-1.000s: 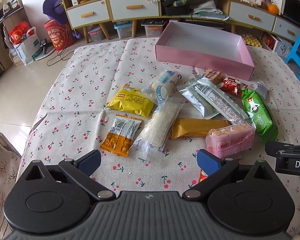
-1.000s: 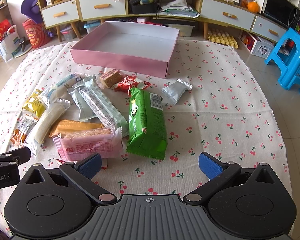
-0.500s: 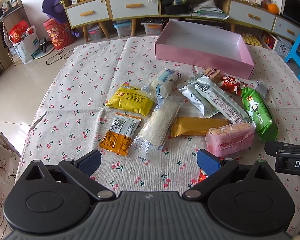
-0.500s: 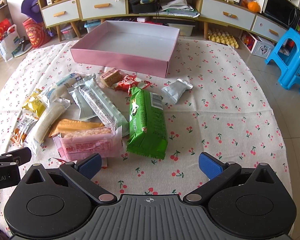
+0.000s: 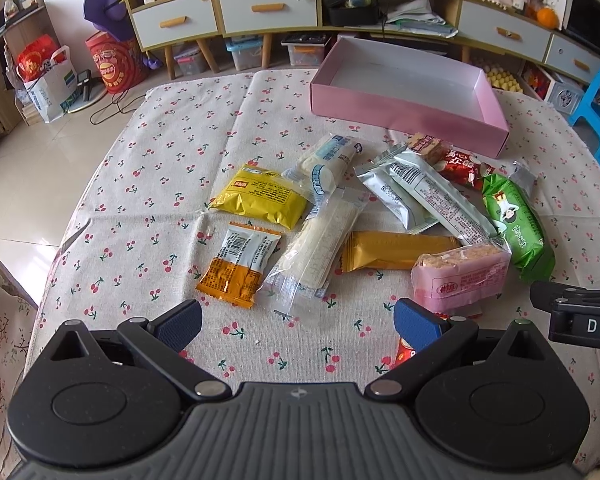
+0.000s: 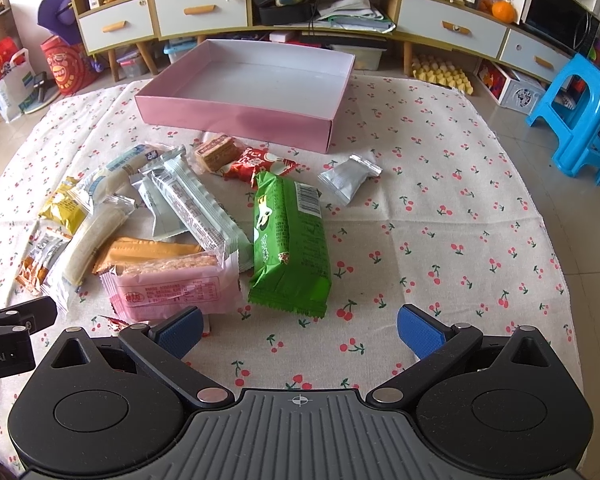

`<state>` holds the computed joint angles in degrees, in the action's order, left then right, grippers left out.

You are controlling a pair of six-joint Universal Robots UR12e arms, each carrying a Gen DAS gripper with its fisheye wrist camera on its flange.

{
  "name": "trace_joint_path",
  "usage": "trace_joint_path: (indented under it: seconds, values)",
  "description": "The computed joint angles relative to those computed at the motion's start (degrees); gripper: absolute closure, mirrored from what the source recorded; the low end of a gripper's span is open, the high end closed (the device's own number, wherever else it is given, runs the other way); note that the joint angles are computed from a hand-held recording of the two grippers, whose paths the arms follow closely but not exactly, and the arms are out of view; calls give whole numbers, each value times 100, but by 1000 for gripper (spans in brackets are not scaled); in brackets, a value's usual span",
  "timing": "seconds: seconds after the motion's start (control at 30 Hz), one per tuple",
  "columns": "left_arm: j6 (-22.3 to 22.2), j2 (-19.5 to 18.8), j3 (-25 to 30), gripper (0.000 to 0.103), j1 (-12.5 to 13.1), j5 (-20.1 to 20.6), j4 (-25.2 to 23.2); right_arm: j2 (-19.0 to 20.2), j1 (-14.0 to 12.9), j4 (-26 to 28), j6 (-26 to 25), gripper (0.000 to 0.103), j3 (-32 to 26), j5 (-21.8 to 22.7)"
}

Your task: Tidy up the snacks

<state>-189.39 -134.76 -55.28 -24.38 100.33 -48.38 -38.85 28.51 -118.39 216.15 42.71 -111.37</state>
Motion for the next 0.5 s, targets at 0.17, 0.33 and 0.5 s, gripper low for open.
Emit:
trace_joint_path:
  seconds: [0.17,0.33,0.5]
  values:
    - [-55,-44,64,1,12,8,-6,7,-10,78,110,0,-57,-124]
    - [-220,-127,158,1,84,-138,107,-82,-104,12,445,0,13,82]
    - [34,-226,363,1,141,-167,65,7,-178,129,125,0,-237,358]
